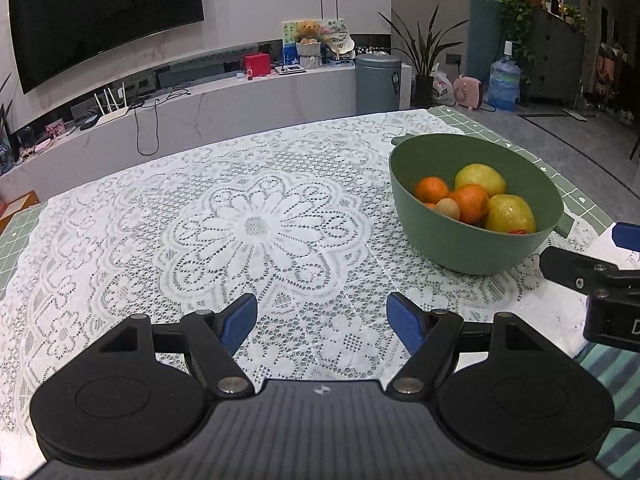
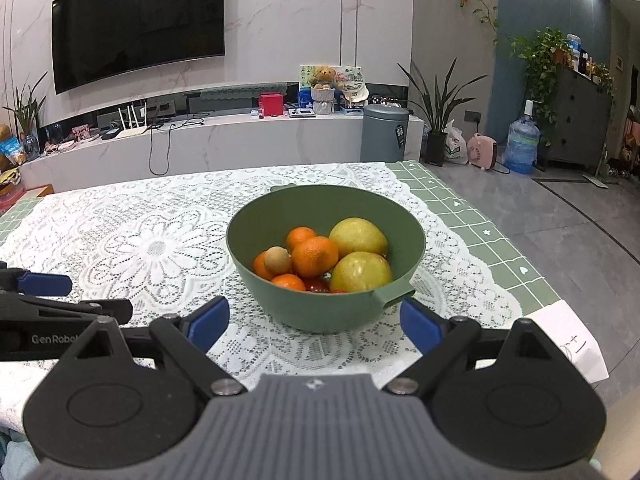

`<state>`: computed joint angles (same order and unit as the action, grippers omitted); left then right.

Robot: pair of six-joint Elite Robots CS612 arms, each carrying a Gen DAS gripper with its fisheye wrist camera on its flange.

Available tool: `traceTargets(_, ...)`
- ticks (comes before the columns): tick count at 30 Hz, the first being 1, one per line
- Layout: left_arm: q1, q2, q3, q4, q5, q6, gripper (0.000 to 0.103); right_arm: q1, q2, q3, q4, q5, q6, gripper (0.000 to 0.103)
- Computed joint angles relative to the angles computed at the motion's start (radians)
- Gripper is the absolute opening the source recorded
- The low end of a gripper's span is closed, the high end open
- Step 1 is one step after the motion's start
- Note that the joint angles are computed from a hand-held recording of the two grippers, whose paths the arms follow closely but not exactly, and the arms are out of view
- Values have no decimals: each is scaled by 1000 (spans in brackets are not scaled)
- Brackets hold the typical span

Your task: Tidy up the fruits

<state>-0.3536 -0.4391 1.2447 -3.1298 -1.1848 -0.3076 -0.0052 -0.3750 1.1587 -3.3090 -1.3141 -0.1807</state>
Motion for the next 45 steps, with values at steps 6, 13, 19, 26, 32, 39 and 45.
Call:
traceTargets(6, 1, 1, -1, 3, -7, -1, 86, -2, -1, 4, -9, 20, -4, 89)
traceTargets(13, 2, 0, 1, 1, -11, -1, 87, -2, -2, 6, -8, 24, -5, 89)
traceTargets(19, 2, -1, 3, -1, -13, 0, 86, -2, -2, 7, -6, 28, -9, 89)
traceTargets(26, 2, -3, 4, -4, -12, 0, 86, -1, -2, 7, -9, 30, -9, 89)
traceTargets(32, 0, -6, 8, -9, -6, -2, 87, -2, 0, 7, -15, 33, -9, 89)
traceTargets(39, 0, -9, 14, -17, -6, -2, 86, -3, -2, 10, -18, 34, -8, 89)
traceTargets(45, 0, -10, 16, -20, -5, -2, 86, -3, -3, 12, -19, 35, -7, 89)
